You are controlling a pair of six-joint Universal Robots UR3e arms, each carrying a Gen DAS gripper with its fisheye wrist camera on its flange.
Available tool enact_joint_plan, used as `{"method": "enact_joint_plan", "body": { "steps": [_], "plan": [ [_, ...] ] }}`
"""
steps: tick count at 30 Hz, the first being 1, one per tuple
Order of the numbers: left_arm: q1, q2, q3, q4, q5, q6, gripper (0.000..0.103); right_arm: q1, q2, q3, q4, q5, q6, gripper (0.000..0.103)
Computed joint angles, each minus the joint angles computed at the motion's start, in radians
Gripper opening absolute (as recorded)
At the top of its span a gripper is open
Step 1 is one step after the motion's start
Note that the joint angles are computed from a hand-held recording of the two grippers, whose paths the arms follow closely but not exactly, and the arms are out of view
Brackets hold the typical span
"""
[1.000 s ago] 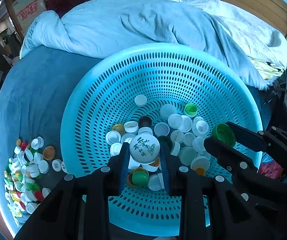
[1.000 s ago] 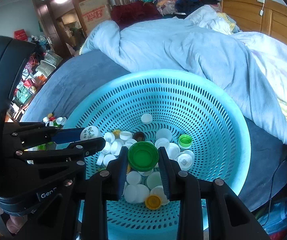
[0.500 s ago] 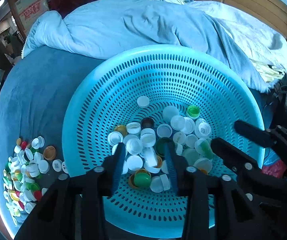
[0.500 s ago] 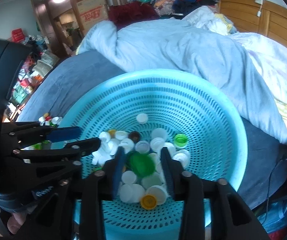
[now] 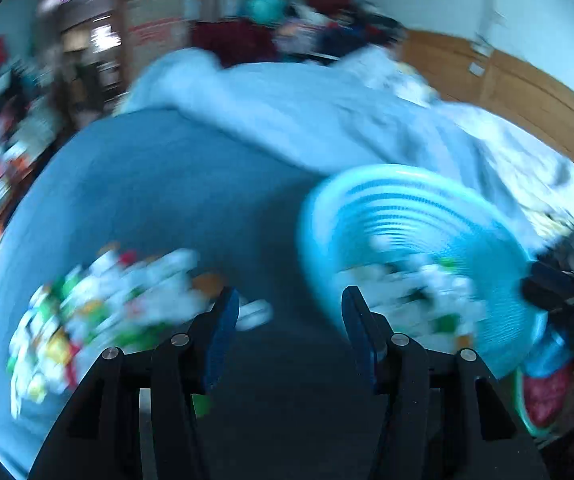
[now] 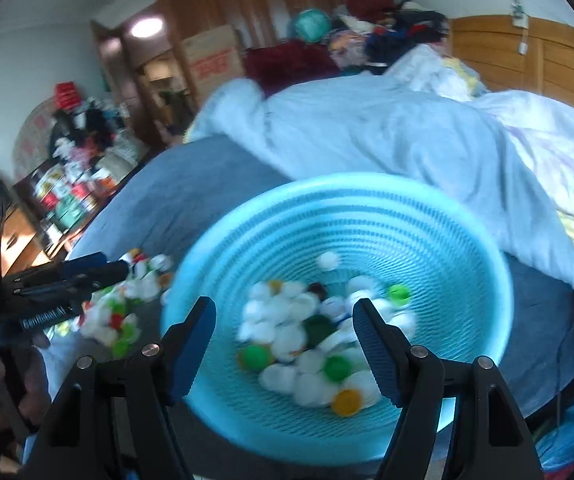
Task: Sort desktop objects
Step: 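Open both tools to drop the caps into the basket, then grasp a white cap with the left tool while the right tool grasps a green cap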
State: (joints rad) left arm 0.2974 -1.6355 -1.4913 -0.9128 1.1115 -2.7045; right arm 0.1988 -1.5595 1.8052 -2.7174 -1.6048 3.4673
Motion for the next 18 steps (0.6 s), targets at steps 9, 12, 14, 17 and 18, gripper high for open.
{"method": "enact_joint_plan", "body": {
  "steps": [9, 12, 14, 17, 18],
  "plan": [
    [0.42, -0.088, -0.224, 0.038, 0.032, 0.189, 0.044, 0.173, 0.209, -0.161, 0.018, 0.004, 0.015, 0.076],
    [0.396, -0.171, -0.197, 0.07, 0.066, 0.225, 0.044, 0.198, 0.263, -0.212, 0.049, 0.006, 0.015, 0.076],
    [0.358, -0.197, -0.193, 0.143, 0.071, 0.208, 0.044, 0.217, 0.293, -0.248, 0.074, -0.001, 0.019, 0.076],
    [0.335, -0.253, -0.108, 0.102, -0.01, 0.191, 0.044, 0.231, 0.315, -0.278, 0.104, -0.004, 0.013, 0.076],
    [0.339, -0.283, -0.03, -0.041, -0.067, 0.232, 0.044, 0.236, 0.324, -0.293, 0.118, -0.003, 0.012, 0.076]
  ]
}}
